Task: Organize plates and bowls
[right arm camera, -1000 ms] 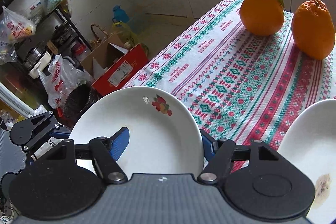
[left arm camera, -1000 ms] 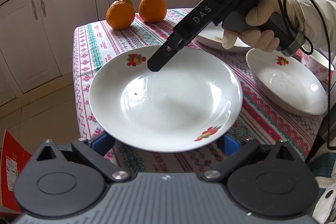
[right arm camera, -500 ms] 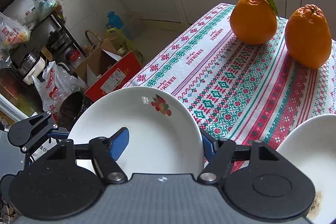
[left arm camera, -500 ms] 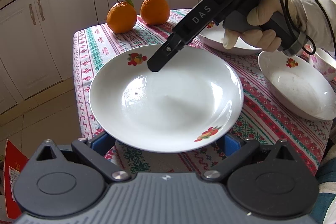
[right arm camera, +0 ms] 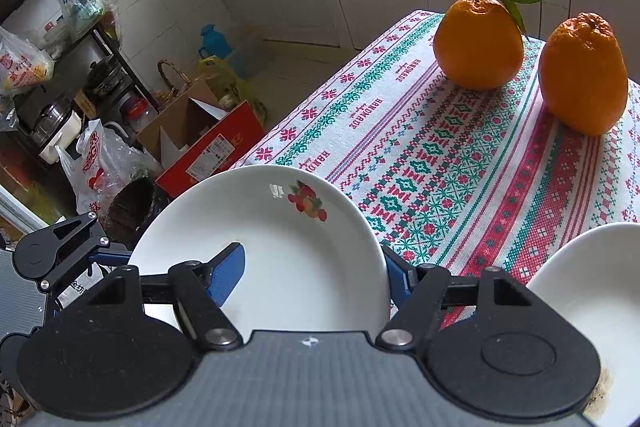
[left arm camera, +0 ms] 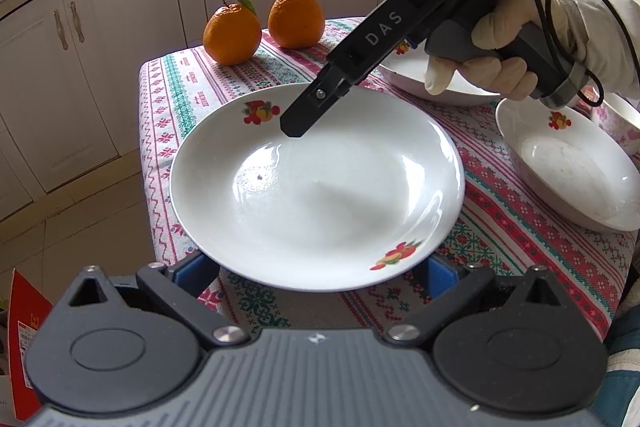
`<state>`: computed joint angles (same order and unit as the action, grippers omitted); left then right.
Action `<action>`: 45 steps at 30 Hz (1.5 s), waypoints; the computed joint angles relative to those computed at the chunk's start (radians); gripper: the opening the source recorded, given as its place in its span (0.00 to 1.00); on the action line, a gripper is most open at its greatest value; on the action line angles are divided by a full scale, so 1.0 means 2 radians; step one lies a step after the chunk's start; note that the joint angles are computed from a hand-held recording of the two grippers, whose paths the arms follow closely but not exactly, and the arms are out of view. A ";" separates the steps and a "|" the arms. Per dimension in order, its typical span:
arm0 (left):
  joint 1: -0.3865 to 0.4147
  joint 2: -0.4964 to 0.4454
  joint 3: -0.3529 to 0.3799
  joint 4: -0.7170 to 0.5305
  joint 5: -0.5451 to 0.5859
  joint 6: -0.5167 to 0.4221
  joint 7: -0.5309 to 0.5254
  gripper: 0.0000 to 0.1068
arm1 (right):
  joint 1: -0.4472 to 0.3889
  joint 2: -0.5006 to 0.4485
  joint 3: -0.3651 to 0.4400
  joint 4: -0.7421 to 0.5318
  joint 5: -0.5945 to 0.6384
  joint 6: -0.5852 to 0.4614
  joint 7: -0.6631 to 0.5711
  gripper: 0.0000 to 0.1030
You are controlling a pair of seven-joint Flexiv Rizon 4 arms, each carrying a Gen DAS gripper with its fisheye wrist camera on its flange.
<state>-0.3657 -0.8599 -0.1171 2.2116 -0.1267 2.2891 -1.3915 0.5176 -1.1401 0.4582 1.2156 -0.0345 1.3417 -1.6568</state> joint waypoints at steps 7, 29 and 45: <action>-0.003 0.002 0.002 0.003 -0.001 0.003 -0.001 0.95 | -0.001 0.001 0.006 0.005 0.002 0.010 -0.008 0.87; -0.118 0.032 0.010 0.074 -0.128 0.097 -0.020 0.96 | 0.106 0.176 -0.159 0.311 -0.015 0.255 0.111 1.00; -0.184 -0.005 -0.019 0.026 -0.185 0.112 0.014 0.96 | 0.342 0.214 -0.348 0.488 0.210 0.380 0.084 1.00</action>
